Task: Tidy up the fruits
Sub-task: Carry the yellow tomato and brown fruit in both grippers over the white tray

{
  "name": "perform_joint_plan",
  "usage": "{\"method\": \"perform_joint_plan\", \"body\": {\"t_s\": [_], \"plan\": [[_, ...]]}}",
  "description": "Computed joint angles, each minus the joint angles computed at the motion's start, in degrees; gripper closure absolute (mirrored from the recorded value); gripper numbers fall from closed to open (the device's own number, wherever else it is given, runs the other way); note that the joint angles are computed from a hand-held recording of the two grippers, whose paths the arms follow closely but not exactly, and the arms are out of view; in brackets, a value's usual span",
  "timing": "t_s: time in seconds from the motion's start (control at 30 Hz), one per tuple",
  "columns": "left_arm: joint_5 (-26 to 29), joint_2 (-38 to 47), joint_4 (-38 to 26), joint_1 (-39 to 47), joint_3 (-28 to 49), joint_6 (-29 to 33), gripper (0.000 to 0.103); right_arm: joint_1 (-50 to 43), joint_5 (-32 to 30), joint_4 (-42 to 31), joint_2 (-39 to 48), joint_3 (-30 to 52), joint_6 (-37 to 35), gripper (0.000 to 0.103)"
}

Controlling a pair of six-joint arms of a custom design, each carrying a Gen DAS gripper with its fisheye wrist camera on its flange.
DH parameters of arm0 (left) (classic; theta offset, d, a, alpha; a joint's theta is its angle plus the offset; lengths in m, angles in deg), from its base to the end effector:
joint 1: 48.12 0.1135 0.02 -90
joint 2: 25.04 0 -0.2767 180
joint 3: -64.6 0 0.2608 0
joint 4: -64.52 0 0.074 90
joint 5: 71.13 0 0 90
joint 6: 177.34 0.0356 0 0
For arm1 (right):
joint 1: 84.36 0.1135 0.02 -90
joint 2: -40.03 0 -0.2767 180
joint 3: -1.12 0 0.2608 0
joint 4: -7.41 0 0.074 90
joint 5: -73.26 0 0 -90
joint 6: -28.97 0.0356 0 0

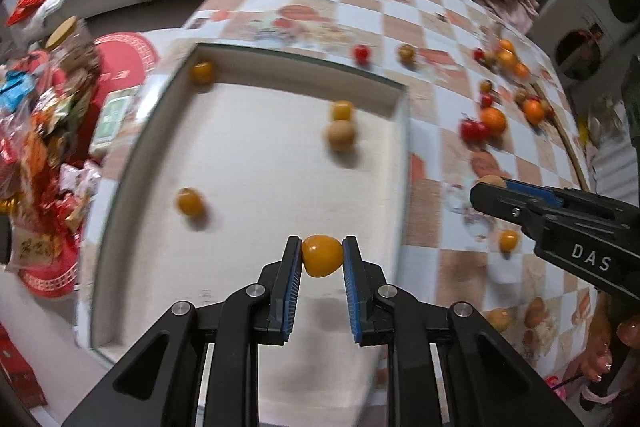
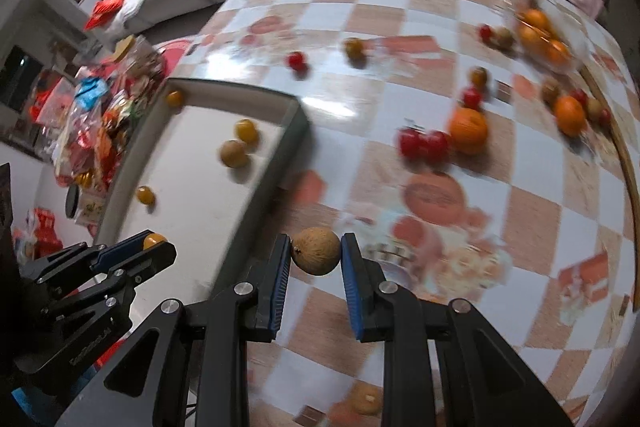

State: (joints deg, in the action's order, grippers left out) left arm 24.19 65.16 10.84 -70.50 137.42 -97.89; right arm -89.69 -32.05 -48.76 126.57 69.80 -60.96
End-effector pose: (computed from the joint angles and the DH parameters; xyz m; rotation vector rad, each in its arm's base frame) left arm 0.2811 -0.1193 0.2088 0.3145 2.8219 -0.2607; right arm 0.2810 -0.0168 0.2056 0.0800 2.8293 0.3617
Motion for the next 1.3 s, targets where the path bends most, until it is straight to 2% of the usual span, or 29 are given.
{"method": "perform_joint_plan", "body": {"t_s": [0.27, 0.53, 0.9, 1.3], "plan": [[-0.52, -1.56, 0.6, 9.04, -3.25, 3.51, 0.081, 9.59, 0.44, 1.27, 4.77, 4.3, 3.92, 0.075], [-2.77, 1.48, 2.22, 13.89, -5.17, 6.99, 0.081, 17.46, 3.11, 2.39, 13.65, 9.03, 5.91, 0.075], [-4.08, 4.03, 2.56, 14.09, -4.87, 7.9, 0.081, 19.97, 6.74, 1.81, 19.97, 13.8, 6.93, 0.075], [-6.26, 4.78, 1.86, 12.5, -4.27, 8.42, 0.08, 21.15, 8.83, 3.46, 20.33, 12.66, 6.46, 0.075]]}}
